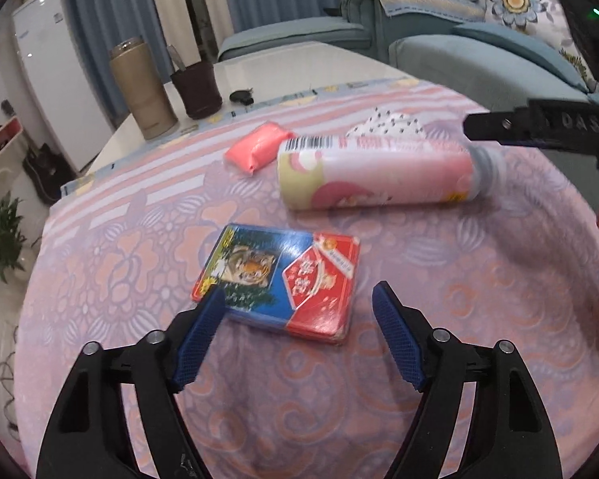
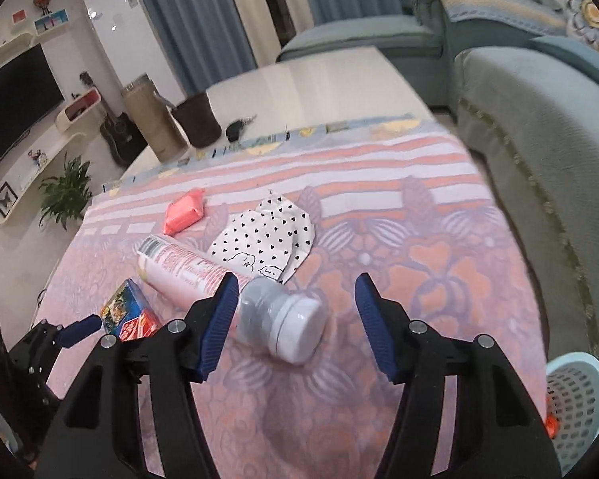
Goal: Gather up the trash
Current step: 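Move both open tools back over the card box and pink-white bottle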
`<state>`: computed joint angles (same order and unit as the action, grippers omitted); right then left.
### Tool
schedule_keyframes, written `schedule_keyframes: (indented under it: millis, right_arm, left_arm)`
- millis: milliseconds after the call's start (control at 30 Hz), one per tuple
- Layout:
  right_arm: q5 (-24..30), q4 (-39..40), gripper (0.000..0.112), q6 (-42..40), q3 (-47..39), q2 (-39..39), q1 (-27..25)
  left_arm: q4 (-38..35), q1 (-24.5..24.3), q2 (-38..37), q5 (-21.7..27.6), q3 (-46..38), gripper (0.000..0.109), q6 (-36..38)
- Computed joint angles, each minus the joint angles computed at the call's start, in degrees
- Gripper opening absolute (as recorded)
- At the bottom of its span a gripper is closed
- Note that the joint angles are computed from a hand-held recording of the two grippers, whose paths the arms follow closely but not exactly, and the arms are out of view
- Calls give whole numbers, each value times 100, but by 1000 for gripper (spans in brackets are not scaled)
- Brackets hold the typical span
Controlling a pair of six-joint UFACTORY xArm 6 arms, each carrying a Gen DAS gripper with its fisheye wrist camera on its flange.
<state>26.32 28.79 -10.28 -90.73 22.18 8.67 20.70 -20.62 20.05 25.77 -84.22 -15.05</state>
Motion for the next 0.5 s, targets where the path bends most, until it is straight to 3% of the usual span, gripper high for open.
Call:
schedule_keyframes:
  millis: [67, 200, 333, 433, 500]
  right_arm:
    - [318, 395, 57, -327, -213, 137, -19]
    - [498, 666, 58, -617, 37, -61, 44]
    - [745, 1045, 58, -1041, 443, -426, 199]
    - [917, 1196, 58, -1235, 616, -623, 390]
    - [867, 1068, 58, -1162, 683, -706, 510]
  left_arm:
    - [95, 36, -48, 52, 65, 73, -49]
    - [-721, 254, -311, 29, 392, 72, 410]
    - [-866, 603, -650, -66, 839, 72, 274]
    - [-370, 949, -798, 17, 986, 69, -417]
    - [-823, 1155, -831, 35, 996, 68, -224]
